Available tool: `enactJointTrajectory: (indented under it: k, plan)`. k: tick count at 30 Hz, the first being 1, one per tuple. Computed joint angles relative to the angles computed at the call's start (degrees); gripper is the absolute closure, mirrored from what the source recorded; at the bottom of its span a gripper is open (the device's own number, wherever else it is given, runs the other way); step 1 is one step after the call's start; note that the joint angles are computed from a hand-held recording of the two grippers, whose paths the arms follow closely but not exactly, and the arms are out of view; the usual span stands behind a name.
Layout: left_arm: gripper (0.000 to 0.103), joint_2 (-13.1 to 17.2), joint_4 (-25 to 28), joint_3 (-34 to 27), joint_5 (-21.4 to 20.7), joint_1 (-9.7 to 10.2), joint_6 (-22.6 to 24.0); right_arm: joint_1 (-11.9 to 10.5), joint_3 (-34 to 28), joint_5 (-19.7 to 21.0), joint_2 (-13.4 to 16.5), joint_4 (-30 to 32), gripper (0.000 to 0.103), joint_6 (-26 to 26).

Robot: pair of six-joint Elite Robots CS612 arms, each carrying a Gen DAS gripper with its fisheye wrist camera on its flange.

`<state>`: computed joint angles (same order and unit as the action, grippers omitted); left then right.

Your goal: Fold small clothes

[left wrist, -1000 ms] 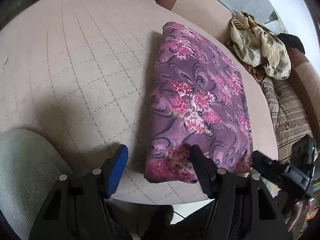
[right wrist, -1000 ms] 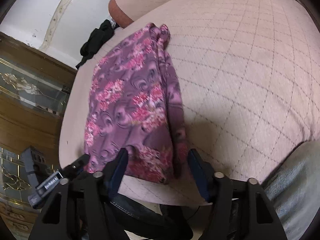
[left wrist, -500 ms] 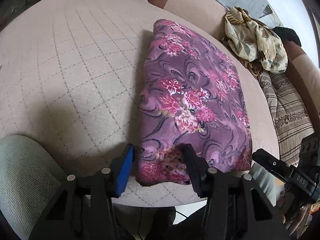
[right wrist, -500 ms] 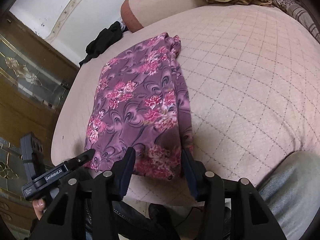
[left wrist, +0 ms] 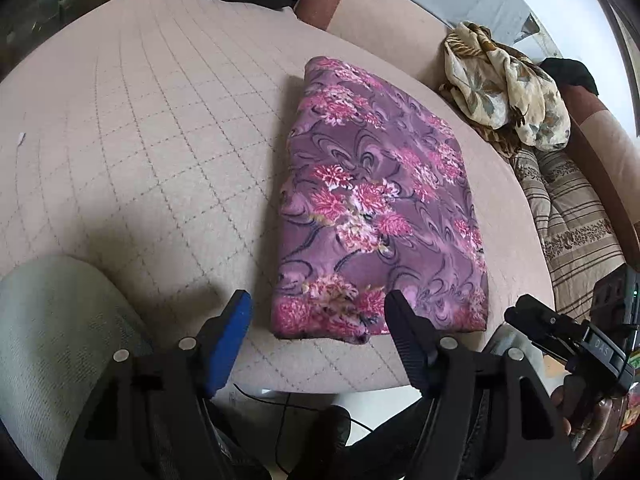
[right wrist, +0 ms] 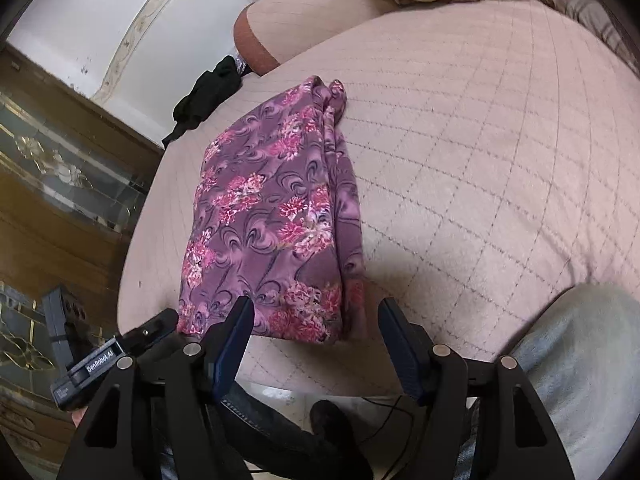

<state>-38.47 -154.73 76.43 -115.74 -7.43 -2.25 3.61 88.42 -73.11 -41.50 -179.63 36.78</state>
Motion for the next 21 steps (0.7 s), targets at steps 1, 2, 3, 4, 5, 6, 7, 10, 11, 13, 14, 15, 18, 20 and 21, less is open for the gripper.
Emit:
enactJointTrajectory:
  k: [1, 2, 3, 4, 5, 6, 7, 10, 11, 13, 14, 15, 18, 20, 21]
  plan:
    - [0.035, 0.17, 0.21, -0.32, -0.43, 0.02, -0.09, -0.06, -0.16, 0.2, 0.19, -0.12, 0.034, 0.19]
    - [0.035, 0.27, 0.4, -0.53, -0.69, 0.0, -0.34, -0.11, -0.49, 0.35, 0.43, 0.02, 0.034, 0.26]
    - [0.035, 0.55, 0.89, -1.13, -1.02, 0.02, -0.64, -0.17, -0.84, 0.79, 0.67, 0.14, 0.034, 0.2]
    - [0.035, 0.81, 1.23, -1.62, -1.34, 0.05, -1.01, -0.22, -1.3, 1.41, 1.0, 0.14, 0.036, -0.08]
    - [0.035, 1.19, 1.78, -2.31, -1.38, 0.04, -1.47, -0.18, -1.89, 1.94, 1.33, 0.47, 0.038, -0.71]
    - [0.035, 1.65, 2.97, -3.2, -0.9, -0.07, -1.61, -0.08, -2.71, 2.18, 1.67, 1.74, 0.043, -1.8]
    - [0.035, 2.19, 5.21, -4.28, -0.68, -0.2, -1.03, 0.0, -3.52, 2.33, 2.04, 3.12, 0.052, -2.44]
    - [0.037, 3.43, 9.27, -6.25, -0.56, -0.41, 0.13, 0.12, -5.94, 3.2, 3.17, 8.83, 0.081, -3.97]
    - [0.039, 3.2, 8.12, -5.73, -0.2, -0.5, 0.24, 0.3, -6.3, 2.4, 3.18, 10.49, 0.094, -4.06]
    - [0.066, 2.82, 9.22, -5.5, -1.44, -0.42, 1.74, 0.23, -5.51, 2.37, 2.67, 9.33, 0.097, -3.39]
    - [0.067, 2.54, 9.54, -5.24, -1.97, -0.3, 1.9, 0.33, -4.67, 1.25, 2.01, 8.25, 0.097, -3.59]
    - [0.073, 2.27, 9.03, -4.82, -1.96, -0.23, 2.13, 0.33, -4.15, 0.43, 1.58, 7.93, 0.097, -3.56]
    - [0.08, 2.58, 10.77, -5.3, -0.71, -0.23, 2.14, -0.43, -3.99, 1.31, 2.11, 9.38, 0.098, -1.26]
    - [0.08, 2.72, 12.14, -5.88, -1.1, 0.04, 1.16, -0.71, -3.94, 3.0, 2.45, 8.89, 0.098, 0.65]
    - [0.079, 2.31, 11.91, -5.46, -0.85, 0.03, 1.9, -0.26, -3.89, 1.26, 1.97, 9.14, 0.098, -0.62]
